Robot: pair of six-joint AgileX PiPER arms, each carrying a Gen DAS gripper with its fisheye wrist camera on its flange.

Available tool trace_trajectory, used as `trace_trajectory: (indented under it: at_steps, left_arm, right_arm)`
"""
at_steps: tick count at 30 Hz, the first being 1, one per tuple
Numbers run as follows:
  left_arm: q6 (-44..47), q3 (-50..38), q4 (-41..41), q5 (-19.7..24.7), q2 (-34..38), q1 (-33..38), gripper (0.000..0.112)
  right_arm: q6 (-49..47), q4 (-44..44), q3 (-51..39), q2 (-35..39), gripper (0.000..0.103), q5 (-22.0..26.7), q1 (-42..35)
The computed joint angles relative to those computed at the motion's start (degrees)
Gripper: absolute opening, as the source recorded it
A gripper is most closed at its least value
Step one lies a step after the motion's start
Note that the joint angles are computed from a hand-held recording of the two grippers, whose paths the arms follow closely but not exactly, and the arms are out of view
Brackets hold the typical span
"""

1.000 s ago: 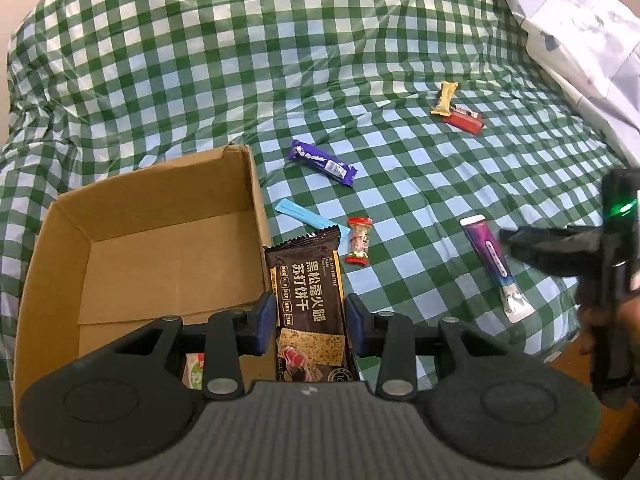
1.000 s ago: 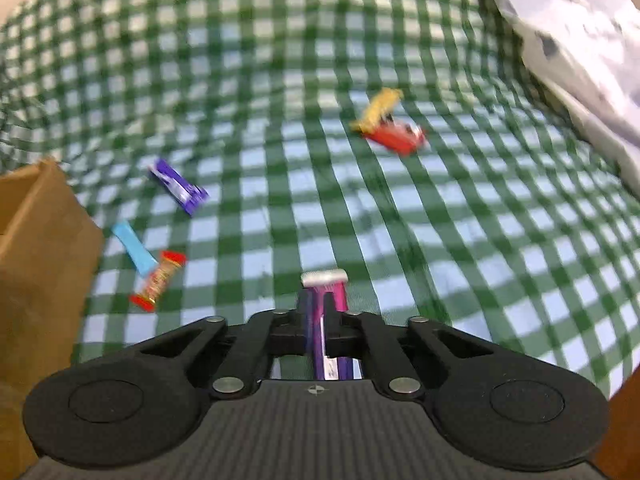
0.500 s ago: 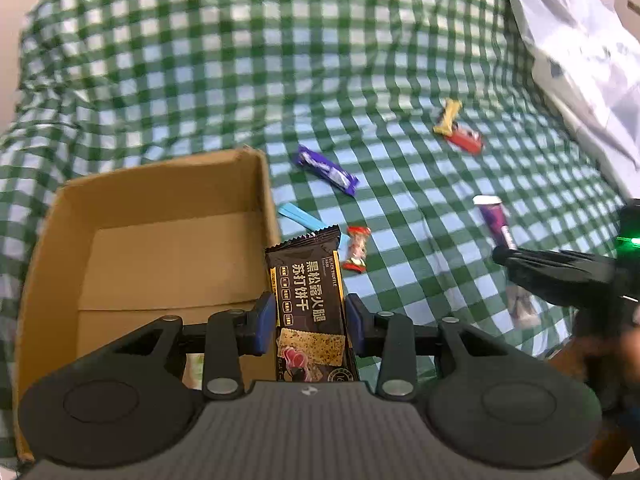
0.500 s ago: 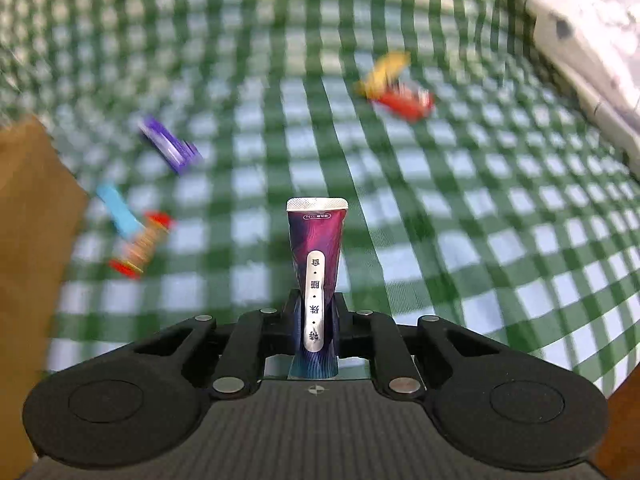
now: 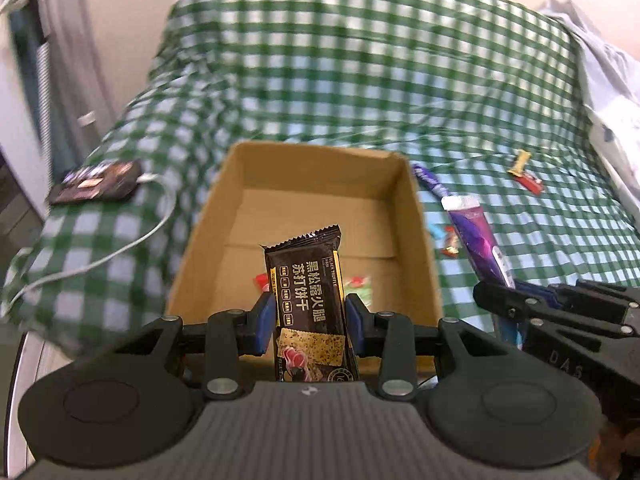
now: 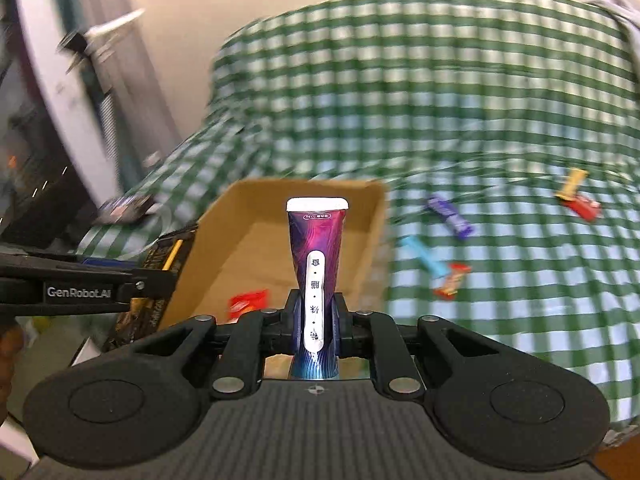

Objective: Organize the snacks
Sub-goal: 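Carry the biscuit packet with the left tool while the right tool carries the purple tube over the box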

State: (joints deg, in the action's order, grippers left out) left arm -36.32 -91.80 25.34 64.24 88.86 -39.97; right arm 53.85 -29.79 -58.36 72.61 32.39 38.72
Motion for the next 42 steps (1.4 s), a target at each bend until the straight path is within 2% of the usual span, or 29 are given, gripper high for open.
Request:
trace_trajectory:
  at_steps: [7,13,21,32,36,42]
  left_arm:
    - [1.6,6.0,-2.5,-3.6,-5.8,6.1,0.042]
    - [5.0,3.5,-5.9,-5.8,-3.7,9.9,0.042]
    - [8.9,-1.5,-9.8,-5.4,2.1,13.8,0.042]
    - [14.1,-13.5,-13.1,-3.1,15.2,16.7,0.042]
    - [15.1,-17.6,-13.3,-2.0,19.6,17.3,0.042]
    - [16.6,-23.1,-13.6,-0.2,25.5,18.1,0.042]
  right_arm:
    - [0.5,-2.1,-9.1,5.4,0.015,7.9,7.6]
    - [-3.8,-0.7,-16.1,10.1,0.015,11.2,8.5]
    - [-11.6,5.8,-21.4,16.0,0.015,10.0,5.2]
    - [-21.2,14.6,-27.7,25.4,0.015,6.3,-2.4]
    - [-24.6,19.2,-30.0,28.9,0.015,5.7,-5.5]
    - [-26.9,21.6,-32.9,33.2,0.015,5.3,-7.8]
